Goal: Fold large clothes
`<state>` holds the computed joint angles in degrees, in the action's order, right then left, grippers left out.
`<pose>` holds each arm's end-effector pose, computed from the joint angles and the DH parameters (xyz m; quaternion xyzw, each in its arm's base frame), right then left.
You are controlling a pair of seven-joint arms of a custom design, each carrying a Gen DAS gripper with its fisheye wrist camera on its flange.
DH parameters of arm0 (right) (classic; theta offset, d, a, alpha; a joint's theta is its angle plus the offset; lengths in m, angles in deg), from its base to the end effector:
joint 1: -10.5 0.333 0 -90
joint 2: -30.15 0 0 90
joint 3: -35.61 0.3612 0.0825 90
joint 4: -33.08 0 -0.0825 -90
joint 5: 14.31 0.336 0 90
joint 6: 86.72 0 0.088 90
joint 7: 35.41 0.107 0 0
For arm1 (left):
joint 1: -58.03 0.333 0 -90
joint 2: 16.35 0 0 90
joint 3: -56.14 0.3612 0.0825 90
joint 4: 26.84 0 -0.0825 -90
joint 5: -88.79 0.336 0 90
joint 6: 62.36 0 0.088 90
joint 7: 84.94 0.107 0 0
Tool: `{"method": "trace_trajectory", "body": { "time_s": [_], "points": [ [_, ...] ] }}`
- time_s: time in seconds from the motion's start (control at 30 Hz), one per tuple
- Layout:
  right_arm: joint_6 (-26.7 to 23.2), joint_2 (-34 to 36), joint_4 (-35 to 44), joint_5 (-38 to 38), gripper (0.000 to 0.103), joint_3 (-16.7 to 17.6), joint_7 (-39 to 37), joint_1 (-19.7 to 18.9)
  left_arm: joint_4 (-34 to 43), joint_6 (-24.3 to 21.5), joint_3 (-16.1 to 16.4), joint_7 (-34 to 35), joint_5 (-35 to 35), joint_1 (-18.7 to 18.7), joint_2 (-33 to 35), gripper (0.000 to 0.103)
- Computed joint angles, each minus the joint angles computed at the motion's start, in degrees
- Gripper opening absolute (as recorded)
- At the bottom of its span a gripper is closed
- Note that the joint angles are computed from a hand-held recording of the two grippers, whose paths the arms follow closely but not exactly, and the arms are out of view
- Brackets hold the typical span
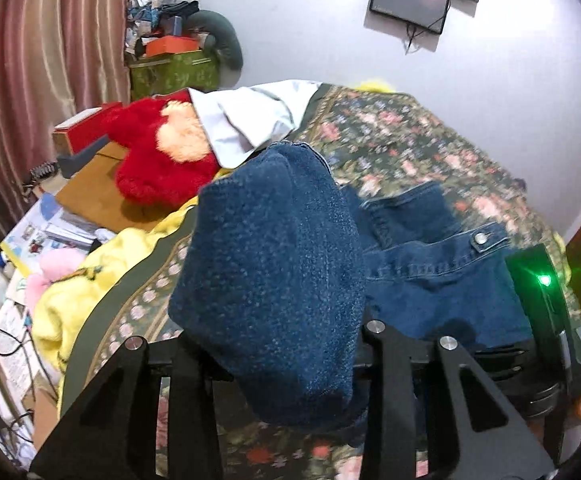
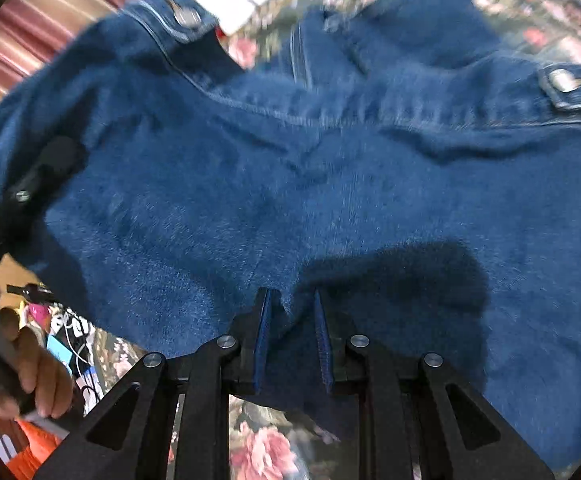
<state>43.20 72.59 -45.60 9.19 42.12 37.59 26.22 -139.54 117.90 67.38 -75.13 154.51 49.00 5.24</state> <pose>0.6893 0.2674 0.3535 -0.8157 0.5368 0.0986 0.1917 0.6109 -0.0713 0.4125 -0.7248 0.5657 -0.2875 0.2683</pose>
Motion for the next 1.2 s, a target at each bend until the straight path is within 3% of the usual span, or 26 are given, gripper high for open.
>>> {"method": "trace_trajectory", "body": {
  "time_s": [0.1, 0.3, 0.43, 0.63, 0.8, 0.93, 1.03, 1.13, 1.2],
  "points": [
    [-1.2, 1.8, 1.8, -0.2, 0.017, 0.1, 0.4, 0.3, 0.4, -1.0, 1.3, -3.1, 3.6, -1.7, -0.2, 0.035],
    [-5.0, -0.2, 1.2, 2.9, 0.017, 0.9, -1.0, -3.2, 4.3, -2.9, -2.8, -1.6, 4.9, -0.2, -0.7, 0.032],
    [1.4, -8.5, -9.7, 8.2, 0.017, 0.7, -5.9, -7.0, 9.1, -4.9, -5.3, 0.4, 6.4, -1.3, -0.3, 0.030],
    [12.9, -22.4, -26.6, 12.6, 0.017, -2.6, -12.4, -11.0, 17.5, -8.1, -8.2, 3.6, 9.1, -5.9, 2.4, 0.029],
    [16.5, -30.3, -35.5, 16.1, 0.017, -5.2, -14.5, -13.6, 21.7, -10.2, -12.1, 14.2, 4.3, -9.3, 6.4, 0.029],
    [18.6, -33.8, -39.5, 16.8, 0.017, -7.0, -14.5, -14.5, 22.2, -13.5, -18.8, 31.4, -7.7, -8.5, 10.3, 0.029],
    [18.9, -36.4, -42.7, 18.6, 0.017, -8.0, -16.1, -15.6, 21.6, -16.8, -20.3, 38.6, -12.2, -9.7, 12.0, 0.029],
    [19.5, -38.4, -45.1, 18.7, 0.017, -8.8, -16.9, -16.0, 19.0, -16.9, -17.6, 39.5, -12.2, -12.6, 11.1, 0.029],
    [19.6, -39.7, -46.5, 18.4, 0.017, -9.2, -17.3, -16.0, 17.1, -16.7, -18.0, 42.0, -15.3, -12.5, 10.4, 0.030]
  ]
}}
